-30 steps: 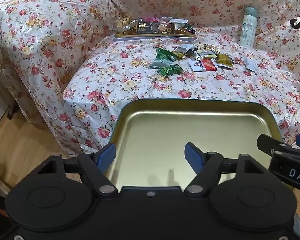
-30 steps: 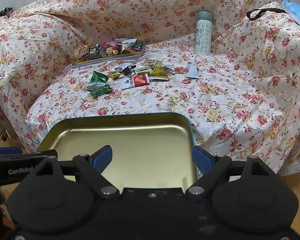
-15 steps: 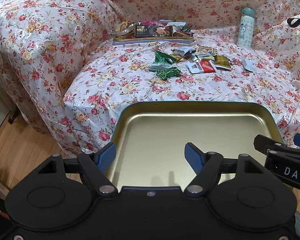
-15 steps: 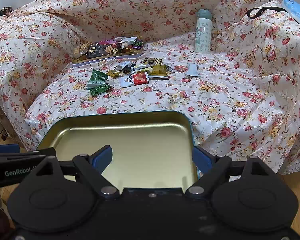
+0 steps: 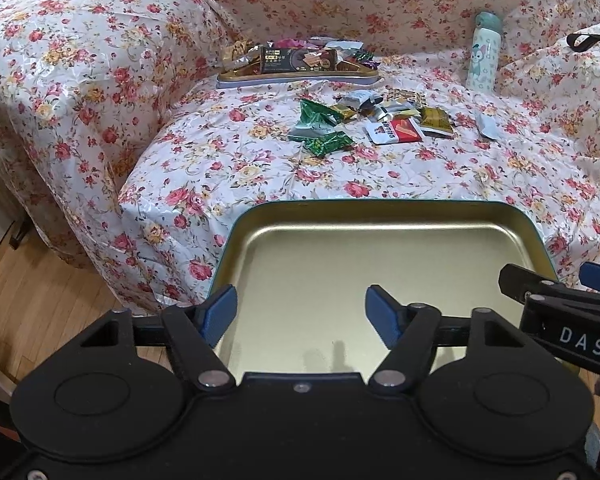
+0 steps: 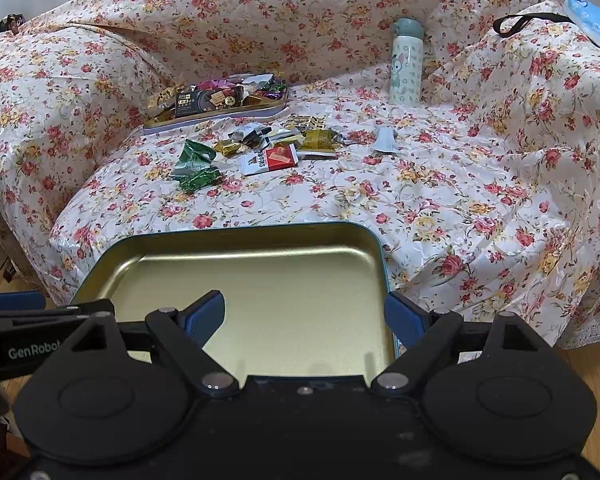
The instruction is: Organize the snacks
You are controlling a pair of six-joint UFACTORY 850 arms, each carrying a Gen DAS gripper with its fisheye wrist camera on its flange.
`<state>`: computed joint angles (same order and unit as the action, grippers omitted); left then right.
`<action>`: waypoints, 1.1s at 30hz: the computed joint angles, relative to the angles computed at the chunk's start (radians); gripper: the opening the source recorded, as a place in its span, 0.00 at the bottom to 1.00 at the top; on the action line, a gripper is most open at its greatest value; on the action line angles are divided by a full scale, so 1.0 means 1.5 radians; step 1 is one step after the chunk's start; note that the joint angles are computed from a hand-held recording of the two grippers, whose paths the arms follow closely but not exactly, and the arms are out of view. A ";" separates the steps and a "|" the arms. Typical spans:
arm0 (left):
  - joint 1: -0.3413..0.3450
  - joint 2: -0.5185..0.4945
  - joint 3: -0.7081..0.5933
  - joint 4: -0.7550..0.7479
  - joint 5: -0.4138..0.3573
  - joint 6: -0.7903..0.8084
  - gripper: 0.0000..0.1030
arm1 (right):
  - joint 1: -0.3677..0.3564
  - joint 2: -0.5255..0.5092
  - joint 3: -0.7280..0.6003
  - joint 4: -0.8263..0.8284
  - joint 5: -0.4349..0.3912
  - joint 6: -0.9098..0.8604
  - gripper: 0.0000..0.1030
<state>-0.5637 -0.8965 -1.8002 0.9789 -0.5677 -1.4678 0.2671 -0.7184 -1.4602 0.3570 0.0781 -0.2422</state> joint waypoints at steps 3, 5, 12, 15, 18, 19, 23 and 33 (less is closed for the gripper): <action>-0.001 0.000 -0.001 0.003 -0.006 -0.002 0.69 | 0.000 0.000 0.000 0.002 -0.001 -0.001 0.88; -0.001 -0.001 -0.002 0.002 -0.007 0.000 0.69 | 0.000 0.000 0.000 -0.001 0.000 0.001 0.88; 0.001 -0.002 -0.005 -0.009 -0.006 0.007 0.69 | 0.000 0.000 -0.001 -0.001 -0.001 0.001 0.88; 0.000 -0.002 -0.005 -0.009 -0.007 0.008 0.69 | 0.000 -0.001 -0.001 -0.002 -0.001 0.002 0.88; 0.001 -0.003 -0.006 -0.014 -0.006 0.011 0.69 | 0.000 0.000 0.000 0.003 0.000 -0.002 0.88; 0.001 -0.004 -0.007 -0.016 -0.006 0.012 0.69 | 0.000 0.000 0.000 0.004 0.000 -0.003 0.88; 0.001 -0.004 -0.007 -0.018 -0.006 0.014 0.69 | 0.000 0.000 -0.001 -0.001 -0.001 0.002 0.88; 0.002 -0.005 -0.007 -0.022 -0.004 0.016 0.69 | 0.001 0.000 0.000 0.002 0.000 -0.002 0.88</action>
<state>-0.5608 -0.9037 -1.8111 0.9462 -0.5744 -1.4439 0.2679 -0.7188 -1.4609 0.3604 0.0779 -0.2446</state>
